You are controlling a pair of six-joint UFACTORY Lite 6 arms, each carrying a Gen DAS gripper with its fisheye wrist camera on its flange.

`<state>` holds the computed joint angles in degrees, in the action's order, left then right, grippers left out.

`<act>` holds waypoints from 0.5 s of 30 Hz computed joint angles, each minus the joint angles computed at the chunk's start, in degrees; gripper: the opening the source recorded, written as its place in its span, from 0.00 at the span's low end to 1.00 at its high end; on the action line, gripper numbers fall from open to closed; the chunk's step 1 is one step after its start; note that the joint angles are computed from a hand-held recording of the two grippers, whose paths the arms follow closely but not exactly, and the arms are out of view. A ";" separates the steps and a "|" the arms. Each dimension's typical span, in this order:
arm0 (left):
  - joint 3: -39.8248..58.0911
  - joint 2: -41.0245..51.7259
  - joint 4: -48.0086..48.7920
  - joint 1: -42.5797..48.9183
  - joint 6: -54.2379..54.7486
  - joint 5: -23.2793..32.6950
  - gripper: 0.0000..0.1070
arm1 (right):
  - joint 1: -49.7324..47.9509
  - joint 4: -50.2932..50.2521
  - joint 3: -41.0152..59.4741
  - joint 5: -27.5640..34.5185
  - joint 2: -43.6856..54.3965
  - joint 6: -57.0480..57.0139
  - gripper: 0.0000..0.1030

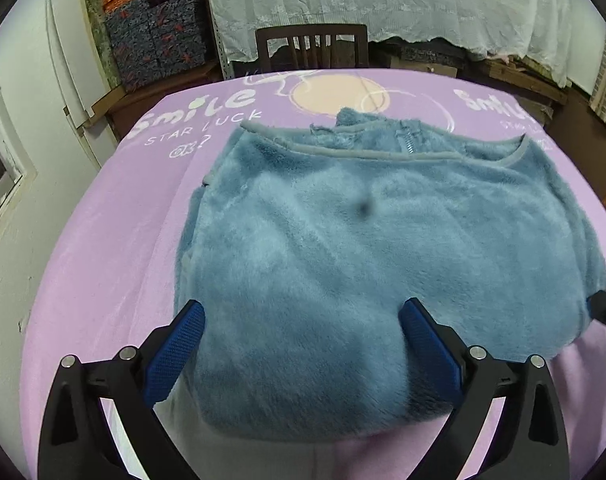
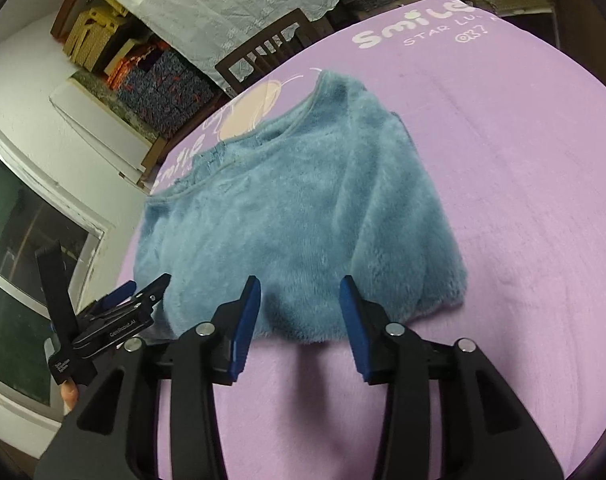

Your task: Fold large clothes

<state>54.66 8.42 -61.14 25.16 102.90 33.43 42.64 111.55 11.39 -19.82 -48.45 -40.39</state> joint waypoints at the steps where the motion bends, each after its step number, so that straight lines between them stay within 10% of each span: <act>1: -0.07 -0.51 0.38 0.39 -0.38 0.96 0.93 | 1.38 1.38 -0.91 -1.50 -2.38 -0.37 0.43; 15: -4.23 -0.19 -7.07 -3.94 2.47 -0.19 0.93 | 17.20 -6.04 -8.48 -12.25 -13.56 26.52 0.63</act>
